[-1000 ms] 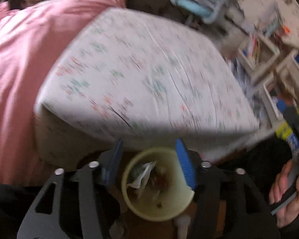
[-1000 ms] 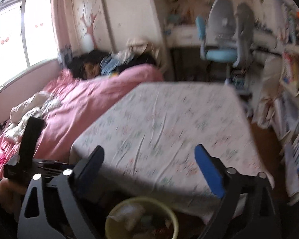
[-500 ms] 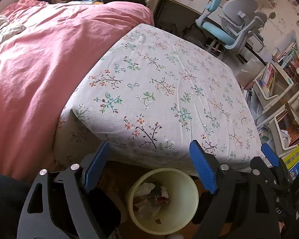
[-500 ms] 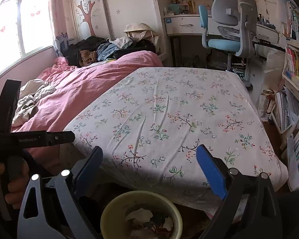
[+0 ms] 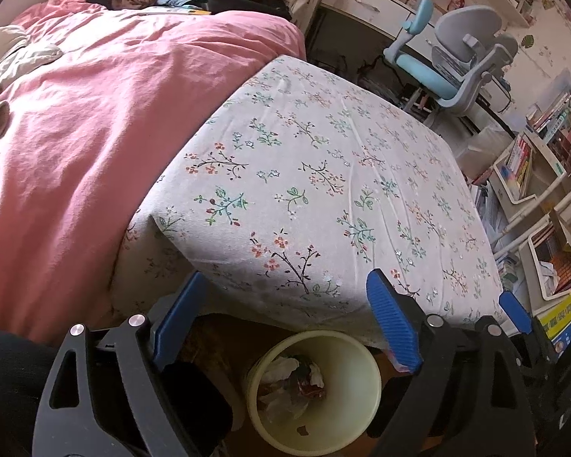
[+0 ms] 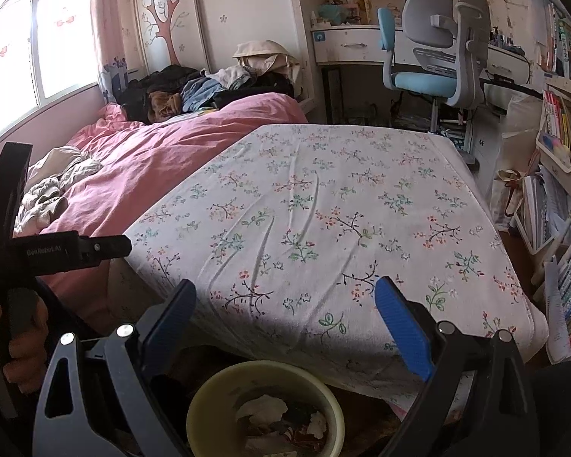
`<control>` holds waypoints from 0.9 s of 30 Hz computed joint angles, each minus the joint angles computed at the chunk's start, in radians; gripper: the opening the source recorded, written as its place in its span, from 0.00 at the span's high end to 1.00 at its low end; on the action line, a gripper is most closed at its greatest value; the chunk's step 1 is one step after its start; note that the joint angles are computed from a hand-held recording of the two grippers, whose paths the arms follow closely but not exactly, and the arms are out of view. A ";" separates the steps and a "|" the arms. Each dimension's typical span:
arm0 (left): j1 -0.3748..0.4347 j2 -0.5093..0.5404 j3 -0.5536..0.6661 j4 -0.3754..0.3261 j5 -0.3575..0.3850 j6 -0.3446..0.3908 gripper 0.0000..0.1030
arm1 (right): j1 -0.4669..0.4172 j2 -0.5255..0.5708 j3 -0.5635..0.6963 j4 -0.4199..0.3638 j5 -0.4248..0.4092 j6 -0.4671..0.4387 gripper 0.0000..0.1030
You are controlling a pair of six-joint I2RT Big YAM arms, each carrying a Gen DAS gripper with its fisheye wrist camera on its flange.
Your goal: Collect trash
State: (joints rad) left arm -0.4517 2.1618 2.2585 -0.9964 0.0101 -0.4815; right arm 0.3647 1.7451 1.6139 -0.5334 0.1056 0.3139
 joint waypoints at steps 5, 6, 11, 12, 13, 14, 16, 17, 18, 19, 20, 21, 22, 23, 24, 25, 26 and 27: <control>0.001 0.002 0.002 0.000 0.001 -0.003 0.18 | 0.001 0.001 0.001 -0.005 0.004 -0.003 0.12; 0.000 0.001 0.001 0.000 0.000 -0.002 0.18 | 0.002 0.001 0.002 -0.007 0.006 -0.002 0.12; 0.000 0.002 0.002 0.002 0.002 -0.002 0.18 | 0.002 0.003 0.005 -0.011 0.007 -0.004 0.12; 0.000 0.004 0.005 0.000 0.002 0.000 0.18 | 0.002 0.004 0.006 -0.013 0.006 -0.004 0.12; 0.000 0.006 0.006 -0.001 0.002 0.000 0.18 | 0.002 0.004 0.006 -0.013 0.006 -0.004 0.12; 0.000 0.008 0.009 -0.003 0.003 0.000 0.17 | 0.002 0.004 0.005 -0.011 0.006 -0.003 0.12; -0.001 0.005 0.005 -0.002 0.003 -0.003 0.17 | 0.002 0.004 0.004 -0.010 0.006 -0.004 0.12; -0.001 0.004 0.003 0.000 0.002 -0.003 0.17 | 0.001 0.004 0.005 -0.011 0.006 -0.006 0.12; -0.001 0.004 0.003 0.000 0.003 -0.003 0.17 | 0.001 0.004 0.005 -0.011 0.006 -0.007 0.12; -0.001 0.004 0.003 0.000 0.003 -0.003 0.17 | 0.001 0.004 0.005 -0.012 0.006 -0.006 0.12; -0.001 0.006 0.005 -0.003 0.002 -0.001 0.17 | 0.001 0.005 0.005 -0.012 0.006 -0.005 0.12; -0.002 0.006 0.005 -0.004 0.001 -0.001 0.17 | 0.002 0.004 0.005 -0.011 0.006 -0.003 0.12; -0.002 0.006 0.004 -0.004 0.000 0.000 0.17 | 0.001 0.003 0.003 -0.009 0.007 -0.002 0.12; -0.002 0.006 0.004 -0.004 0.000 -0.001 0.17 | 0.001 0.003 0.002 -0.007 0.007 0.000 0.12; -0.002 0.005 0.003 -0.004 0.000 -0.002 0.17 | 0.001 0.003 0.001 -0.006 0.007 0.000 0.12; -0.002 0.005 0.002 -0.004 0.000 -0.003 0.17 | 0.002 0.004 0.001 -0.006 0.007 -0.001 0.12; -0.002 0.005 0.003 -0.005 0.000 -0.004 0.17 | 0.002 0.004 0.001 -0.006 0.008 -0.002 0.12; -0.002 0.005 0.002 -0.005 0.000 -0.005 0.16 | 0.003 0.003 0.001 -0.006 0.009 -0.003 0.12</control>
State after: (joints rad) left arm -0.4541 2.1672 2.2607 -1.0018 0.0099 -0.4867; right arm 0.3672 1.7484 1.6145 -0.5393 0.1143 0.3112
